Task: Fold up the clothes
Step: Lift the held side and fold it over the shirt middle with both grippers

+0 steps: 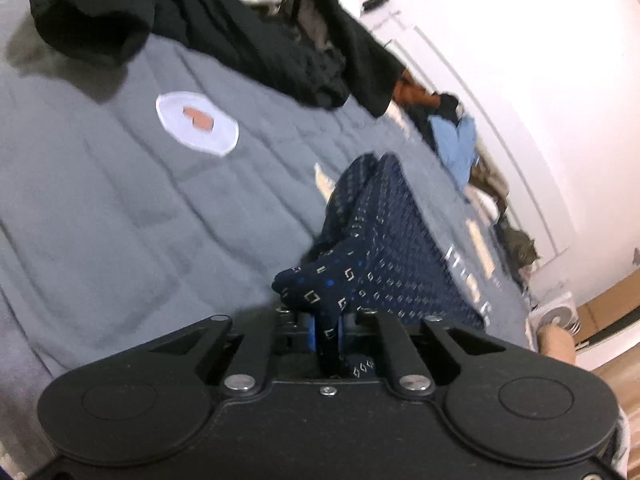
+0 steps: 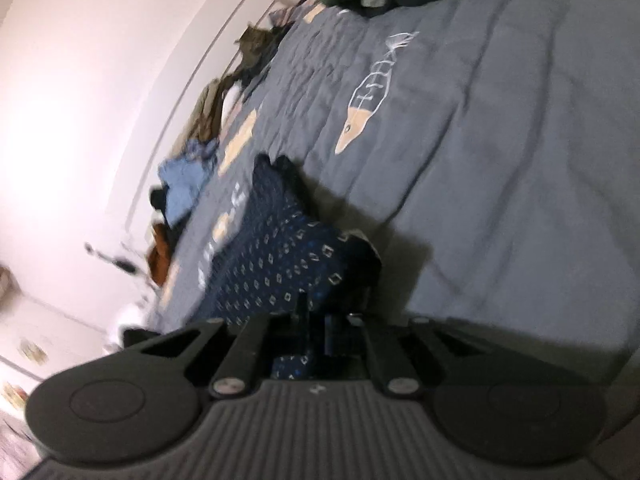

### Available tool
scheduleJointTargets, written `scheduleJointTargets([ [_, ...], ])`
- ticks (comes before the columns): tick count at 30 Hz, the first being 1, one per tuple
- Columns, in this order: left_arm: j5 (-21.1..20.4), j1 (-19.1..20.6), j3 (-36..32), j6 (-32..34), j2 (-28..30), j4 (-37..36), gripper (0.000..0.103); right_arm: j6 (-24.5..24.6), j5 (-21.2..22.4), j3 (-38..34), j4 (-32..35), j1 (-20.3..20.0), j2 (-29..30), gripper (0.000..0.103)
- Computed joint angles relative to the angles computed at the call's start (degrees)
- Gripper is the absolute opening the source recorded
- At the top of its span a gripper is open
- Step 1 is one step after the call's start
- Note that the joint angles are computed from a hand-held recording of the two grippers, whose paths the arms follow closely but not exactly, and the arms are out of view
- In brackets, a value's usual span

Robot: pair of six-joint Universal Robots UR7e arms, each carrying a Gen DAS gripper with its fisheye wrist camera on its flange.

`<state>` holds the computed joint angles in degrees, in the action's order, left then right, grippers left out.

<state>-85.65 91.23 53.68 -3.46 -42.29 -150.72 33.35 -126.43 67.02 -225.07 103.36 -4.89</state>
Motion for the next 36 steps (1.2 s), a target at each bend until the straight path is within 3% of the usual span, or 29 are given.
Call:
scheduleJointTargets([
  [5, -1.63, 0.28, -1.87, -1.54, 0.51, 3.34, 0.011, -1.81, 0.15, -0.17, 0.04, 0.79, -0.50, 0.008],
  [7, 0.00, 0.17, -2.43, -2.57, 0.99, 4.78, 0.021, 0.18, 0.19, 0.94, 2.22, 0.52, -1.21, 0.010],
  [8, 0.14, 0.19, -2.17, -2.82, 0.96, 4.76, 0.032, 1.30, -0.05, 1.49, 3.21, 0.34, -1.48, 0.012],
  [9, -0.05, 0.26, -1.95, -2.87, 0.95, 4.62, 0.040, 2.43, -0.20, 2.00, 4.18, 0.17, -1.74, 0.015],
  [11, -0.47, 0.36, -1.71, -2.68, 1.03, 4.52, 0.041, 4.48, 0.15, 2.86, 5.78, -0.17, -2.15, 0.030],
  [17, -1.37, 0.35, -2.56, -1.49, 1.82, 5.94, 0.046, 2.54, 1.63, 1.07, 6.87, 0.03, -1.19, 0.052],
  [19, -1.43, 0.37, -2.73, -1.38, 2.05, 5.68, 0.045, 1.70, 2.02, 0.10, 6.95, -0.04, -0.64, 0.053],
  [23, -1.95, 0.45, -3.42, -1.67, 2.53, 5.69, 0.044, 1.24, 3.15, -1.14, 5.71, -0.52, 0.26, 0.053],
  [25, -2.10, 0.40, -3.38, -0.70, 2.52, 5.49, 0.038, 1.13, 3.70, -1.53, 4.87, -0.70, 0.59, 0.053],
  [26, -1.82, 0.29, -2.88, 0.42, 2.31, 4.84, 0.021, 0.86, 4.20, -1.57, 4.78, -0.77, 0.60, 0.047],
  [27, -1.76, 0.21, -2.40, 1.27, 2.09, 4.16, 0.013, 0.47, 4.83, -1.47, 4.82, -0.85, 0.50, 0.037],
  [28, -1.94, 0.17, -1.91, 1.80, 1.84, 3.43, 0.013, -0.07, 5.03, -1.50, 4.88, -0.80, 0.45, 0.009],
  [32, -1.23, -0.05, -2.85, 1.06, 2.22, 4.92, 0.014, 0.65, 4.89, -1.97, 5.15, -0.62, 0.53, 0.012],
  [36, -0.68, 0.14, -4.74, -0.63, 3.29, 7.43, 0.028, 4.52, 6.12, -1.00, 6.18, -1.63, 0.15, 0.024],
])
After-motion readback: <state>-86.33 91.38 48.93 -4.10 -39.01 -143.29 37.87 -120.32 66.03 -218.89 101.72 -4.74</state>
